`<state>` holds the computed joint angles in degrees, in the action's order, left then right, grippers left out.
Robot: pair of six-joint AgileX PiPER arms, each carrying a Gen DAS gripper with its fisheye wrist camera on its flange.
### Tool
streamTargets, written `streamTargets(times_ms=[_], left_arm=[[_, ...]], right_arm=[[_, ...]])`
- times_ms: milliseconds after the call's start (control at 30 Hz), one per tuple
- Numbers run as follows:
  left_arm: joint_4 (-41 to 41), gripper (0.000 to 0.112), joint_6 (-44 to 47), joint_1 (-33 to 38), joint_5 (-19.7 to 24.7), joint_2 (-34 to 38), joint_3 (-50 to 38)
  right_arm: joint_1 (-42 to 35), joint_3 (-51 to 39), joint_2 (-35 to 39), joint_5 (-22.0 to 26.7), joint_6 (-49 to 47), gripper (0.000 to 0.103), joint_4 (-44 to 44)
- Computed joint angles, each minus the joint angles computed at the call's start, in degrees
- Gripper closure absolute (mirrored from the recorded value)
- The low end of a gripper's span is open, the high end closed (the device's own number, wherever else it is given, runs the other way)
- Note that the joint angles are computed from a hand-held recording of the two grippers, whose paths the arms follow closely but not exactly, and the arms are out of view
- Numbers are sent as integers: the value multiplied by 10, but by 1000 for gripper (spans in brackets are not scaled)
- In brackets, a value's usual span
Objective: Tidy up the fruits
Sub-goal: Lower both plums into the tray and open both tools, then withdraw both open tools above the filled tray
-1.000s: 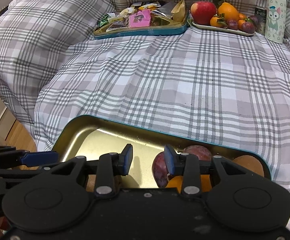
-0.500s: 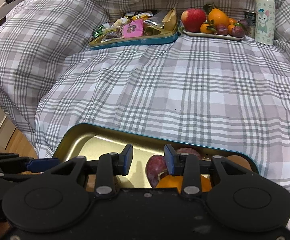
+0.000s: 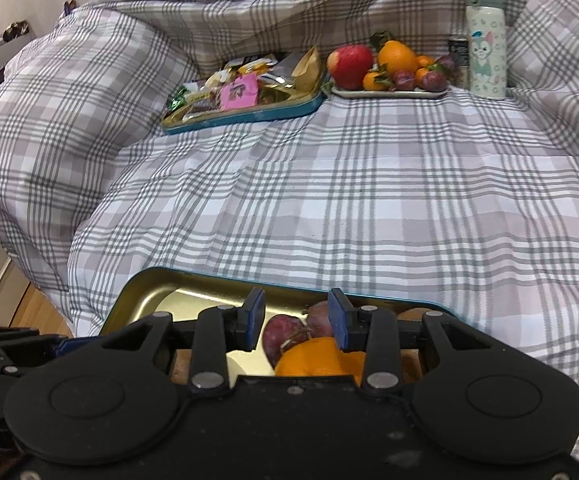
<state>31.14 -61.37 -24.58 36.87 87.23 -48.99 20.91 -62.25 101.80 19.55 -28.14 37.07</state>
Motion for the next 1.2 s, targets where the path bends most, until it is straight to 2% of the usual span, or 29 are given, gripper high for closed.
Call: streamTargets(times_ms=[367,767,1033,1200], left_arm=[[46,67,-65,-57,34,-9,-10],[88,67,-142,-126,61,-30,4],[103,67,-181,-155,75,-42,13],[107,67,-201,-167,80,-54,21]], right_arm=[[-50,63,-50,-26,-52,65,53],[-103,164,-140,-28,-134,65,111],[-105,200,-182,-22,-110,65,90],[-96,218,-205,-20,-119,65,106]])
